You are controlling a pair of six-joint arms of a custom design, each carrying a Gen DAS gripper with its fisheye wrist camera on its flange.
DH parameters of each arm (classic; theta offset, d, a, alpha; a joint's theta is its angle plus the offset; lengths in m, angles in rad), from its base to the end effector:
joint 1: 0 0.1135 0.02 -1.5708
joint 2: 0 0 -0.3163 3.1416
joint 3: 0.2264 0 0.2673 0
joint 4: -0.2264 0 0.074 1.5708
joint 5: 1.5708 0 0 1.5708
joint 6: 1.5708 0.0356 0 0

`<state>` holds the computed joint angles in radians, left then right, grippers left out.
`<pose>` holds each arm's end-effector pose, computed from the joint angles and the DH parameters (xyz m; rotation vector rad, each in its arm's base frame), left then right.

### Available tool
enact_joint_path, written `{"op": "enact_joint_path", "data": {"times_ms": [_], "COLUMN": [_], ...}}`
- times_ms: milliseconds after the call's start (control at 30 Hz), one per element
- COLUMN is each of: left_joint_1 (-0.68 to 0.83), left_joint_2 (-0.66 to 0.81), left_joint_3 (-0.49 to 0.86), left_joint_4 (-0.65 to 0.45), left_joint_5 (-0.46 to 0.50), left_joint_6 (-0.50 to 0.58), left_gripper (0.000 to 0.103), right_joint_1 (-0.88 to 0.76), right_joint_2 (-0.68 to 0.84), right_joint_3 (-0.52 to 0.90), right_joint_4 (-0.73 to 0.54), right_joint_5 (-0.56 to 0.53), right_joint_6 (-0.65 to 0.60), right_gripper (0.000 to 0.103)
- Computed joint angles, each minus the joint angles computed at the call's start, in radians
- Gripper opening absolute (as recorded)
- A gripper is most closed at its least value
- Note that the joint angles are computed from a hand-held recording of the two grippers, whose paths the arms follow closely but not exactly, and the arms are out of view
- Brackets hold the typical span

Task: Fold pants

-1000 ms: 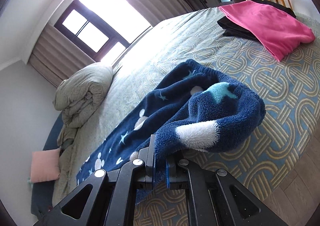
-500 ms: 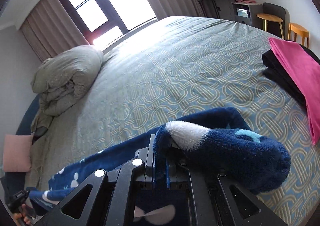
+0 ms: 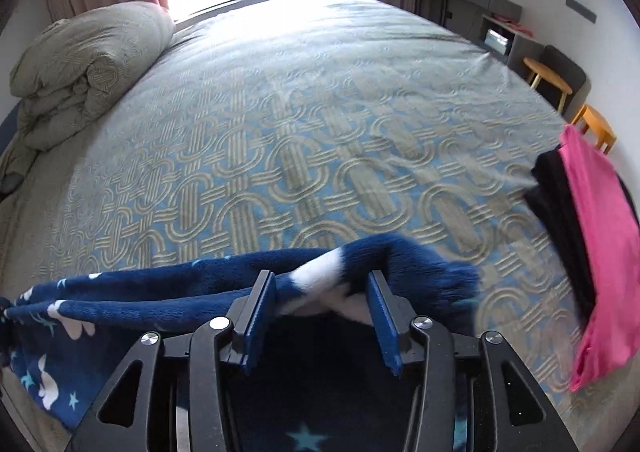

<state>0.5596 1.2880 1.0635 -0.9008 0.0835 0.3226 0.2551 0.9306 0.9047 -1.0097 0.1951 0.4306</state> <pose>0.2102 0.1282 0.3190 -0.2937 2.6835 0.1591 0.1455 0.0308 0.3267 0.2944 2.5583 0.0000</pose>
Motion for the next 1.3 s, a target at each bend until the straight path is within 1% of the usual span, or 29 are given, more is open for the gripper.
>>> {"op": "enact_joint_path", "data": {"times_ms": [67,100,133,167,200,300,333,367,400,433,467,500,567,600,633,700,767,833,900,1000,1133,1200,1233,1300], "left_joint_1": [-0.015,-0.025,-0.039,-0.052,-0.062,-0.096,-0.098,-0.086,-0.077,-0.059,-0.04,-0.024,-0.004,0.001,0.016,0.058,0.114,0.172,0.211,0.257,0.378,0.413,0.424,0.424], "left_joint_2": [-0.012,-0.018,-0.026,-0.037,-0.038,-0.041,-0.043,-0.046,-0.049,-0.05,-0.052,-0.056,-0.074,-0.085,-0.096,-0.103,-0.089,-0.081,-0.09,-0.095,-0.076,-0.074,-0.07,-0.045], "left_joint_3": [0.043,0.062,0.082,0.099,0.115,0.143,0.143,0.144,0.147,0.151,0.159,0.162,0.158,0.151,0.143,0.138,0.143,0.124,0.06,-0.036,-0.128,-0.153,-0.163,-0.172], "left_joint_4": [-0.019,-0.028,-0.041,-0.057,-0.07,-0.126,-0.14,-0.149,-0.157,-0.163,-0.166,-0.162,-0.107,-0.068,-0.019,0.034,0.03,0.009,0.02,0.038,-0.003,-0.023,-0.029,-0.025], "left_joint_5": [0.008,0.009,0.005,-0.001,-0.008,-0.075,-0.1,-0.112,-0.12,-0.122,-0.126,-0.132,-0.193,-0.232,-0.266,-0.282,-0.244,-0.185,-0.156,-0.14,-0.003,0.048,0.071,0.105], "left_joint_6": [-0.013,-0.016,-0.017,-0.011,0.0,0.058,0.083,0.102,0.111,0.125,0.135,0.143,0.156,0.163,0.179,0.208,0.225,0.253,0.295,0.312,0.351,0.371,0.368,0.328], "left_gripper": [0.017,0.017,0.019,0.019,0.021,0.024,0.027,0.028,0.032,0.038,0.04,0.043,0.053,0.061,0.064,0.064,0.065,0.065,0.065,0.065,0.065,0.065,0.065,0.065], "right_joint_1": [-0.072,-0.112,-0.156,-0.212,-0.248,-0.332,-0.359,-0.41,-0.477,-0.569,-0.681,-0.793,-0.957,-1.019,-1.058,-1.09,-1.087,-1.078,-1.094,-1.107,-1.09,-1.092,-1.116,-1.15], "right_joint_2": [-0.047,-0.072,-0.1,-0.111,-0.125,-0.174,-0.194,-0.208,-0.221,-0.229,-0.233,-0.229,-0.194,-0.166,-0.142,-0.117,-0.123,-0.145,-0.151,-0.15,-0.164,-0.164,-0.168,-0.185], "right_joint_3": [0.038,0.048,0.053,0.056,0.053,0.0,-0.029,-0.056,-0.084,-0.11,-0.132,-0.151,-0.181,-0.191,-0.199,-0.217,-0.229,-0.237,-0.242,-0.239,-0.229,-0.227,-0.221,-0.209], "right_joint_4": [-0.039,-0.051,-0.067,-0.077,-0.098,-0.146,-0.153,-0.16,-0.165,-0.167,-0.17,-0.174,-0.177,-0.175,-0.17,-0.152,-0.137,-0.13,-0.129,-0.139,-0.16,-0.168,-0.19,-0.24], "right_joint_5": [0.033,0.035,0.023,-0.009,-0.033,-0.075,-0.092,-0.125,-0.17,-0.231,-0.303,-0.374,-0.478,-0.516,-0.539,-0.56,-0.561,-0.556,-0.565,-0.572,-0.551,-0.545,-0.55,-0.551], "right_joint_6": [-0.055,-0.082,-0.109,-0.151,-0.184,-0.271,-0.29,-0.321,-0.359,-0.417,-0.488,-0.56,-0.65,-0.68,-0.692,-0.693,-0.68,-0.673,-0.686,-0.689,-0.673,-0.672,-0.692,-0.712], "right_gripper": [0.06,0.067,0.071,0.072,0.072,0.072,0.072,0.072,0.072,0.072,0.072,0.072,0.072,0.072,0.073,0.075,0.077,0.08,0.081,0.081,0.081,0.081,0.081,0.081]}}
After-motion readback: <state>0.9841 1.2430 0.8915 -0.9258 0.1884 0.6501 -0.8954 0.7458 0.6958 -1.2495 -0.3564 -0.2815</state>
